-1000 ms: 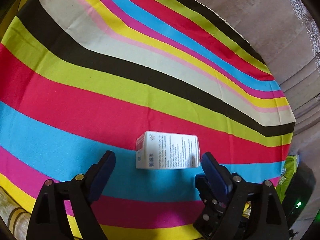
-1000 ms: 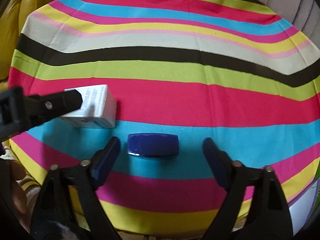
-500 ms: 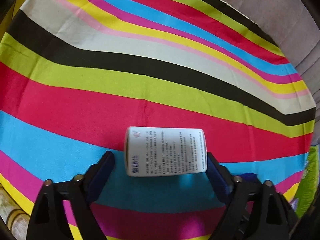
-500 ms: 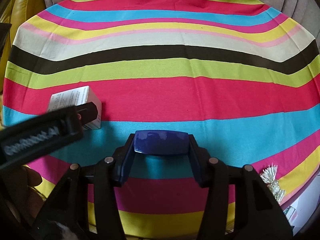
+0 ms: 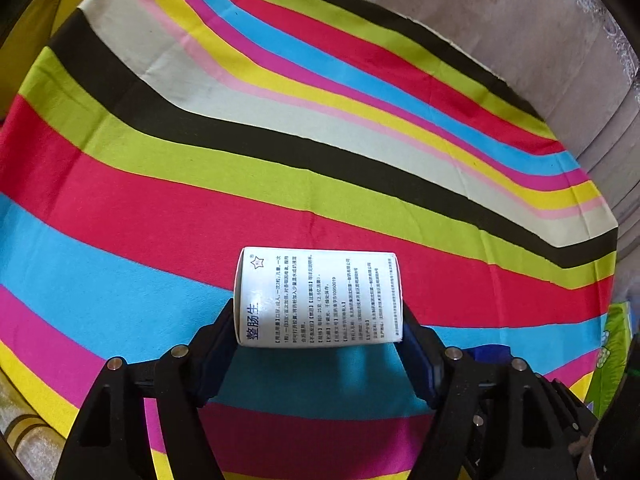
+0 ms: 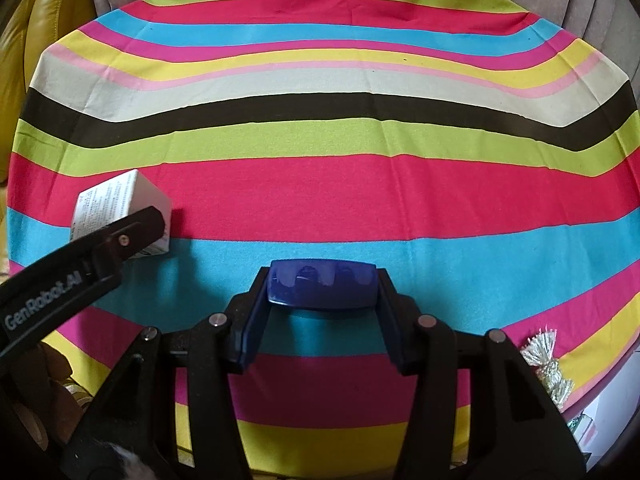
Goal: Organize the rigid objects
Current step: 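Grasp a white medicine box with left while right grasps the blue case, then carry the white box and blue case into the purple-rimmed box and release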
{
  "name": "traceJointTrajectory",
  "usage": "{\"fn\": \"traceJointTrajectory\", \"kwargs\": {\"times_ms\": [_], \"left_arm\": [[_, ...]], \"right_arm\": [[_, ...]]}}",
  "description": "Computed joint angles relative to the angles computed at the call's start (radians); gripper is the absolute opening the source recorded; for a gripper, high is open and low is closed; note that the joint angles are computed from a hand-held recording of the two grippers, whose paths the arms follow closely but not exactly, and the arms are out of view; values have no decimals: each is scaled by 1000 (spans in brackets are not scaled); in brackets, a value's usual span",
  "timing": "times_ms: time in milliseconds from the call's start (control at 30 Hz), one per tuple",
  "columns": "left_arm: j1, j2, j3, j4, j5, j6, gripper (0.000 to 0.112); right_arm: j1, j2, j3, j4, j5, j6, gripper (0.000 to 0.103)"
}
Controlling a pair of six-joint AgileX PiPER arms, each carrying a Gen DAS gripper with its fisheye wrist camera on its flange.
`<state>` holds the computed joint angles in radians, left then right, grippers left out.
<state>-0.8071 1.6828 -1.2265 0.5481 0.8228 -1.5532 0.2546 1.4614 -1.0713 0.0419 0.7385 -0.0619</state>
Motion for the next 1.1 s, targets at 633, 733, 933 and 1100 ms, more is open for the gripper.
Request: {"fn": "traceJointTrajectory", "kwargs": {"times_ms": [633,733,933,1100], "left_arm": [[-192,-143,118,156,92,-247,74],[-224,-142,116,165,111,-267,74],[-307,-132,80,175,166,-281,74],[-380,-114,41,178,205,-288,74]], "right_arm": [[-42,-160,96,33,-8,-66,54],[-60,-197,118,40,1,-77,54],[-106,-265,150,71,28,-125,54],[-185,-349,186,132,70,-214,54]]}}
